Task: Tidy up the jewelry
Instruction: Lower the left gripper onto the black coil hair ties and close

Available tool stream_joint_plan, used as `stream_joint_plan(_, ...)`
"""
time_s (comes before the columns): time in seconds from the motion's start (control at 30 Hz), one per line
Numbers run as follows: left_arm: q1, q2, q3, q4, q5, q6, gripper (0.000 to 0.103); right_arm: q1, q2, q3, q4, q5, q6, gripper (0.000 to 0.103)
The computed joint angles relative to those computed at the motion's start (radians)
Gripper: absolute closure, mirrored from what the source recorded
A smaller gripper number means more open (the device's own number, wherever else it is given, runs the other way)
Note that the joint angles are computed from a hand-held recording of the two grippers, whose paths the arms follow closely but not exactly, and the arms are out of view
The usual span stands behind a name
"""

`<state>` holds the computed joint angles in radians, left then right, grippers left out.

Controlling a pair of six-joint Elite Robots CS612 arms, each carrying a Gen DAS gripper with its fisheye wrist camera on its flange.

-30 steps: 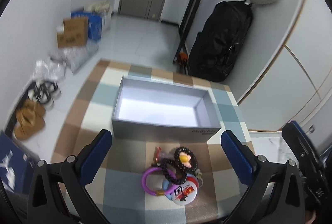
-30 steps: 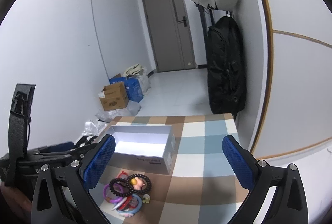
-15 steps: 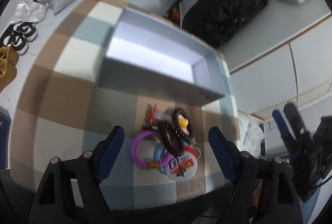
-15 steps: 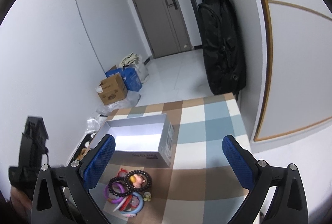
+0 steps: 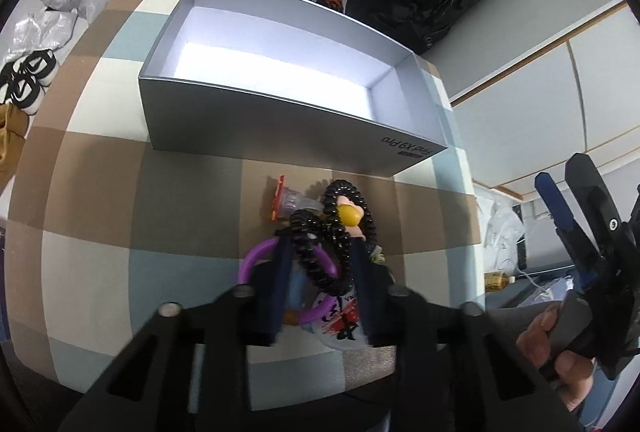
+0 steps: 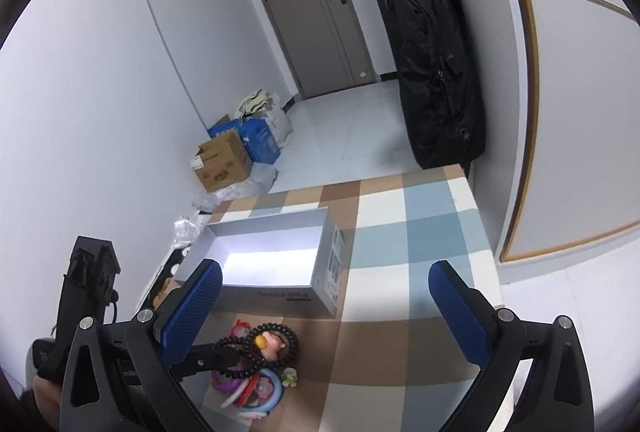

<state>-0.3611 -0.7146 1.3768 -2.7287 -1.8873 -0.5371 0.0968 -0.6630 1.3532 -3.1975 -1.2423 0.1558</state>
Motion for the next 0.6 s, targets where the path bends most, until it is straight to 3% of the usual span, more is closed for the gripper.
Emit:
stream_joint_plan(0.13, 0.005, 0.003, -0.003, 0.009, -0.014, -0.011, 0.098, -0.001, 0.002, -0.005, 0.018, 0.014, -0.001, 0.000)
stream_joint_plan(0.33, 0.012, 0.006, -0.004, -0.030, -0.033, -0.015, 0.098, 0.005, 0.006, -0.021, 0.092, 0.010, -0.034, 0.000)
stream_joint_plan(0.5, 0.019, 0.007, -0.005, -0.041, -0.050, -0.036, 0.098, 0.008, 0.008, -0.031, 0.170, 0.021, -0.073, 0.009)
stream_joint_plan(0.6, 0.023, 0.006, 0.000, -0.058, -0.061, -0.057, 0.098, 0.009, 0.010, -0.038, 0.220, 0.046, -0.099, 0.019)
